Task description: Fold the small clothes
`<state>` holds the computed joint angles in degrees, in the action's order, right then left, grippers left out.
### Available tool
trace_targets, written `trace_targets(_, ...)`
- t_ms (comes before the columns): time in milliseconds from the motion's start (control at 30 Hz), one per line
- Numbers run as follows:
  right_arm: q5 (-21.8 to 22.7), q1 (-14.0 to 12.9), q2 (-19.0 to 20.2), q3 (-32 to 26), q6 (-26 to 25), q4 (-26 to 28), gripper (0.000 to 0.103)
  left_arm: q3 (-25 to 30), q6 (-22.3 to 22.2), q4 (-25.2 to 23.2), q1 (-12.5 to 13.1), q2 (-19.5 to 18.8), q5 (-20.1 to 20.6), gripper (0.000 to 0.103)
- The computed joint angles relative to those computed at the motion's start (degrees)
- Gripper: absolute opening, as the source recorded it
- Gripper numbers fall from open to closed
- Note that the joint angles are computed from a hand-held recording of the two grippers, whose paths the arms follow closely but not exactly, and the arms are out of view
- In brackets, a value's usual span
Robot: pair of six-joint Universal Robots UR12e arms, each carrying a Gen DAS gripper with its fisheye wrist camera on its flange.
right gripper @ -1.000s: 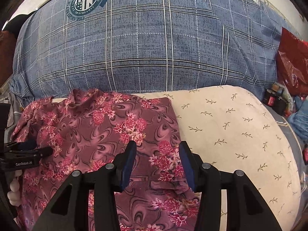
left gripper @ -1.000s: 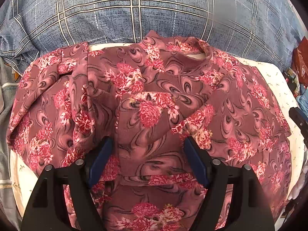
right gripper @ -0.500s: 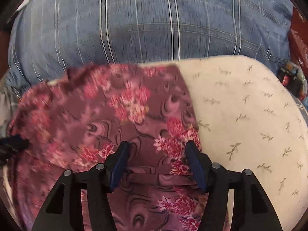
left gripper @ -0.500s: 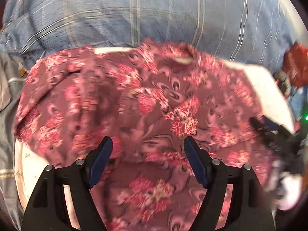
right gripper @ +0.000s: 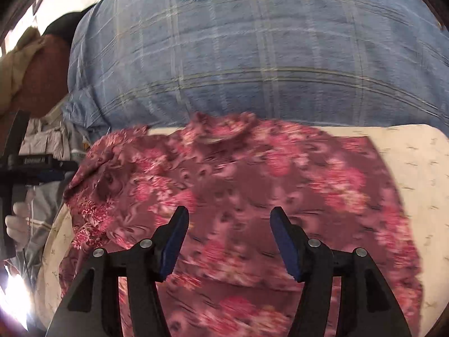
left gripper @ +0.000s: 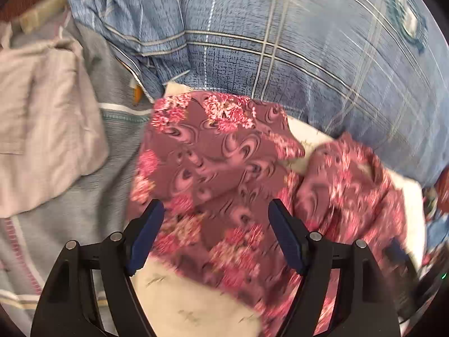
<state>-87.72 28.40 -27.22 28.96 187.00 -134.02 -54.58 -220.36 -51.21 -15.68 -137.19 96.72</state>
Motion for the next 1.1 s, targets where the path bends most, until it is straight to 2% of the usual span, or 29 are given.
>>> trace_targets(67,-0.4,0.7,3.7,-6.4,-0.9,6.6,0.064,0.0,-2.6,1.6,0.8,-0.5,-3.2,0.077)
trace_targets(100,-3.6,1.5,5.0,-8.3,-2.5,7.8,0.067,0.3,-4.2,2.3,1.2,-1.0,-5.1,0.077)
trace_targets(133,-5.8,2.1,5.1,-8.3,-4.4,6.5,0.071,1.4,-5.0,2.1,1.4,-1.8,-6.1,0.077)
trace_targets(167,-7.1,2.5,5.8,-9.6,-6.3,7.4,0.076,2.3,-6.0,1.8,1.6,-2.6,-7.1,0.077)
trace_targets(200,-8.1,2.7,6.4,-10.7,-7.0,8.1,0.077,3.0,-7.8,1.7,1.8,-3.3,-8.6,0.077)
trace_targets(300,-5.7,2.3,6.0,-9.9,-5.8,7.3,0.079,3.3,-13.8,3.2,2.3,-4.4,-9.4,0.076)
trace_targets(367,-4.4,2.1,5.7,-9.0,-5.2,6.4,0.080,2.0,-18.8,6.7,2.7,-4.2,-9.0,0.077)
trace_targets(400,-4.6,2.1,5.9,-9.3,-5.2,6.4,0.080,0.7,-22.4,9.5,2.9,-3.7,-9.1,0.077)
trace_targets(467,-5.1,2.3,6.3,-10.1,-5.4,6.7,0.081,-0.9,-26.7,12.8,3.4,-3.1,-9.0,0.077)
trace_targets(500,-5.2,2.4,6.3,-10.2,-5.4,6.7,0.081,-1.3,-28.4,13.1,3.6,-2.9,-9.6,0.076)
trace_targets(567,-4.9,2.2,6.0,-9.5,-5.3,6.2,0.081,-3.6,-32.6,16.9,4.2,-2.0,-14.6,0.076)
trace_targets(633,-4.3,2.1,5.0,-7.5,-4.9,4.9,0.082,-4.7,-32.7,19.3,3.5,-1.3,-14.5,0.077)
trace_targets(700,-4.0,2.0,4.9,-7.2,-4.8,4.7,0.082,-4.0,-30.6,18.6,2.7,-1.5,-13.9,0.078)
trace_targets(767,-4.0,2.0,4.7,-6.8,-4.8,4.4,0.083,-0.3,-28.8,12.7,2.2,-3.1,-12.5,0.079)
trace_targets(833,-3.8,1.9,4.7,-6.7,-4.8,4.4,0.083,3.5,-30.2,7.2,2.4,-5.1,-11.3,0.079)
trace_targets(900,-3.5,1.9,4.7,-6.7,-4.6,4.1,0.083,5.0,-33.6,6.5,2.9,-6.1,-11.4,0.078)
trace_targets(933,-3.4,1.9,4.8,-6.8,-4.5,4.0,0.083,6.2,-34.3,5.8,3.0,-6.5,-10.6,0.070)
trace_targets(967,-3.3,1.8,4.7,-6.5,-4.5,3.9,0.083,7.4,-33.3,3.9,3.0,-6.8,-9.7,0.042)
trace_targets(1000,-3.3,1.8,4.5,-6.3,-4.5,3.7,0.083,8.7,-31.5,2.4,3.1,-7.2,-9.6,0.021)
trace_targets(1033,-3.3,1.8,4.5,-6.3,-4.5,3.8,0.083,8.9,-29.3,2.8,3.4,-7.3,-11.5,0.005)
trace_targets(1067,-3.3,1.8,4.5,-6.2,-4.4,3.7,0.083,8.2,-28.4,3.9,3.5,-6.9,-12.8,0.005)
trace_targets(1100,-3.3,1.8,4.4,-5.9,-4.4,3.5,0.083,7.5,-28.0,4.3,3.4,-6.3,-12.4,0.004)
